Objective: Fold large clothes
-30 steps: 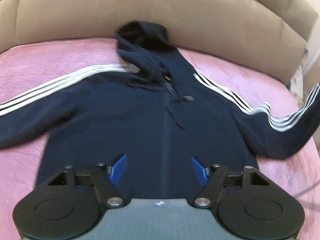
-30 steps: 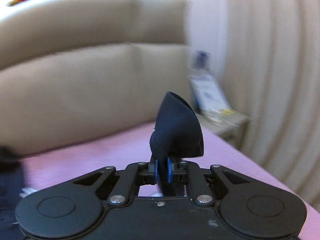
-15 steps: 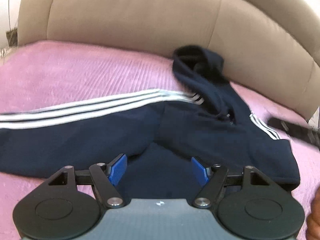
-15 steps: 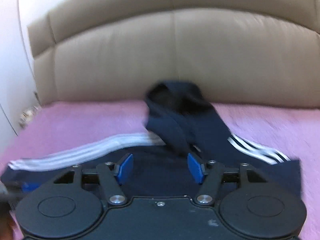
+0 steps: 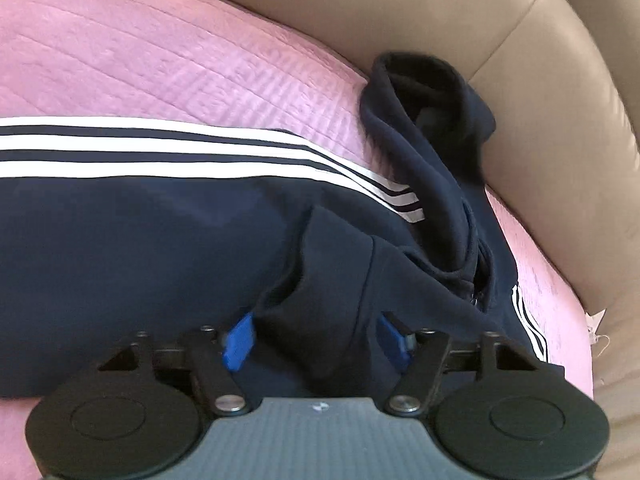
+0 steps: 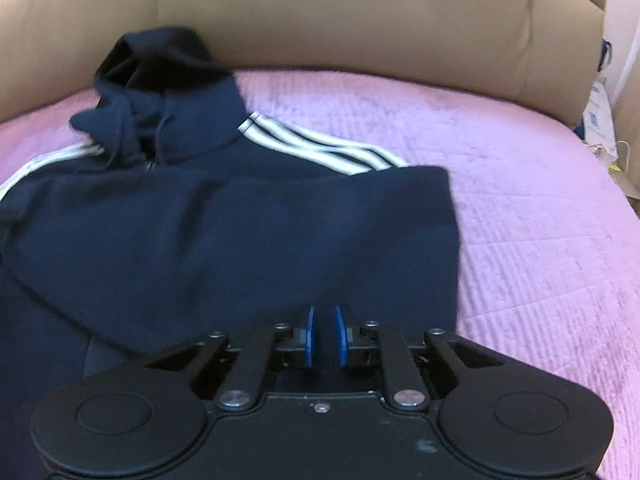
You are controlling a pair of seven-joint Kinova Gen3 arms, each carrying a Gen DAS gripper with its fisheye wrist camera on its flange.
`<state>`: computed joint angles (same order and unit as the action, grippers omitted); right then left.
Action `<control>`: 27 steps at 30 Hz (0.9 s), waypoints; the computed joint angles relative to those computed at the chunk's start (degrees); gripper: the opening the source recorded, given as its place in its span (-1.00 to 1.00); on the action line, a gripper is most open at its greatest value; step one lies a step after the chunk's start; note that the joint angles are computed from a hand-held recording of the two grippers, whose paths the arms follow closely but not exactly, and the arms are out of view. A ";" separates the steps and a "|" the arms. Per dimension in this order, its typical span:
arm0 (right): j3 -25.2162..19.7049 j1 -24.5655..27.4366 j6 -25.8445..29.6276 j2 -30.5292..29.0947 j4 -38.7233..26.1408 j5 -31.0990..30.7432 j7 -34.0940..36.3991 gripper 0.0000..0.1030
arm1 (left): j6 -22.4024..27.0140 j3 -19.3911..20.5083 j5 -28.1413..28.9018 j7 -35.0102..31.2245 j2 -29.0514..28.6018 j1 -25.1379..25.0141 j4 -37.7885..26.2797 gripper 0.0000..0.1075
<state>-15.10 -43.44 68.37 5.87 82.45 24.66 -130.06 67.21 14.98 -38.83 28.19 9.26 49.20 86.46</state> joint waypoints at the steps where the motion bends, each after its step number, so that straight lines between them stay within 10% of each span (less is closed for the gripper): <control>1: -0.18 -1.02 -0.39 0.57 0.62 0.66 -0.59 -0.68 | 0.68 0.91 0.15 -2.24 1.08 -1.27 -1.07 -0.42; 2: -0.52 -0.98 -0.25 0.14 1.29 0.82 -0.26 -0.68 | 2.30 2.11 0.16 -4.57 2.26 -2.38 -2.81 -0.79; 8: -0.97 -1.79 -1.89 -0.85 0.76 2.18 -0.90 -0.68 | 12.73 -0.33 -10.95 -6.34 2.24 8.62 -9.54 -0.79; 12: -1.08 -2.23 -2.08 0.56 -1.38 1.61 -0.80 -0.60 | 20.93 -3.51 -7.88 -9.16 4.43 12.12 -12.29 -0.73; 16: -0.66 -2.09 3.30 6.47 -6.18 -3.56 3.59 -0.42 | 21.27 1.67 -1.55 -10.02 5.99 6.32 -11.59 -0.48; 21: 0.85 -2.93 0.73 3.90 -6.85 -4.56 2.27 -0.41 | 21.96 -0.60 -9.51 -3.73 4.14 13.74 -10.70 -0.02; 27: 0.83 -5.98 7.46 9.52 -10.13 -1.99 0.09 -0.38 | 16.49 3.30 -2.23 -11.41 7.26 4.19 -9.36 -0.27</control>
<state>-14.27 -49.43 75.83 15.39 72.32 22.67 -129.97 83.70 18.27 -41.06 16.78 16.52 53.39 77.11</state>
